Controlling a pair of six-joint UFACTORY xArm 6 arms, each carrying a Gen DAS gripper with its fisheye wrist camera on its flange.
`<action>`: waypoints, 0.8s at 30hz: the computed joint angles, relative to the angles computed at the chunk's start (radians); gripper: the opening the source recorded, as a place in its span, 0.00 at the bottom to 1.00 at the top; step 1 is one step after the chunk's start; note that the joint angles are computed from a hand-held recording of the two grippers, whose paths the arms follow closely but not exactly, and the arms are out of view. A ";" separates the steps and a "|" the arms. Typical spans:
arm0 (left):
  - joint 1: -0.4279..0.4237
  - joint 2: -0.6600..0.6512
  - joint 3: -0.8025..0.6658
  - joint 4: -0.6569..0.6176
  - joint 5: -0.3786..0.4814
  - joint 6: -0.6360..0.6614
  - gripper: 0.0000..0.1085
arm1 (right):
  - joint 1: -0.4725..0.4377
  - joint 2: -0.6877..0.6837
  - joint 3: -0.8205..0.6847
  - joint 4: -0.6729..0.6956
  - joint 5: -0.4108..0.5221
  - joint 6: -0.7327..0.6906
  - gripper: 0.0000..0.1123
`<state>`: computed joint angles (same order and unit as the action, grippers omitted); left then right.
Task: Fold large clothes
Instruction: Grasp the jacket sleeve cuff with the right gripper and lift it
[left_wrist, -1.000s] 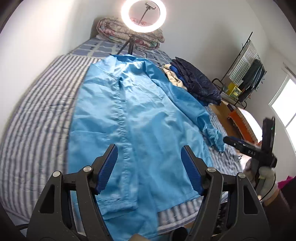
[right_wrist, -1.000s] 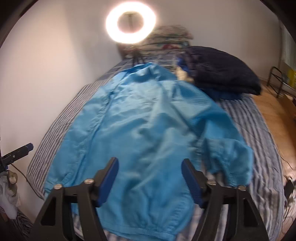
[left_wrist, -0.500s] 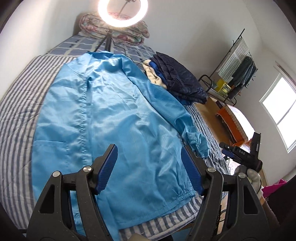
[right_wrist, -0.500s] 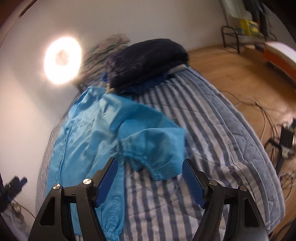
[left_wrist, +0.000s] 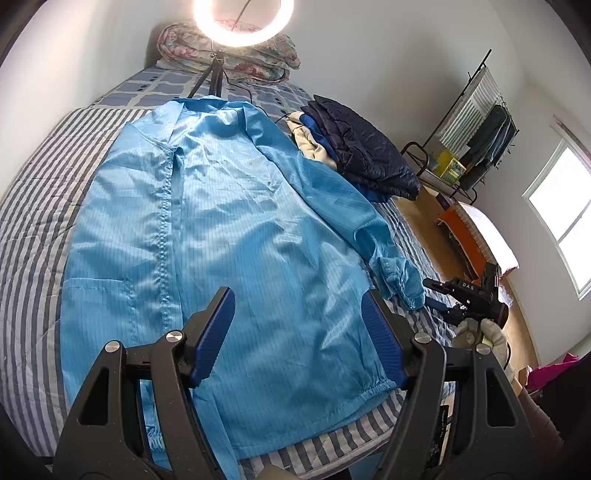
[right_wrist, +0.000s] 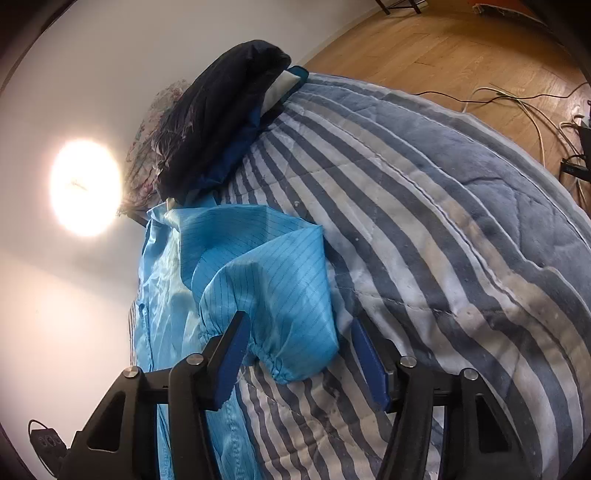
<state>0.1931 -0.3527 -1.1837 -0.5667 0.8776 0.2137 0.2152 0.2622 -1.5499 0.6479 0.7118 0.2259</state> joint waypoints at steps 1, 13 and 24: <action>0.001 -0.003 0.002 -0.001 0.001 0.002 0.67 | -0.001 0.007 -0.007 0.011 0.003 -0.005 0.51; 0.020 -0.002 -0.003 0.001 0.004 -0.002 0.67 | 0.062 0.029 -0.143 -0.319 0.068 0.054 0.00; 0.056 0.002 -0.012 -0.012 -0.004 -0.002 0.67 | 0.271 -0.048 -0.188 -0.690 0.058 -0.160 0.00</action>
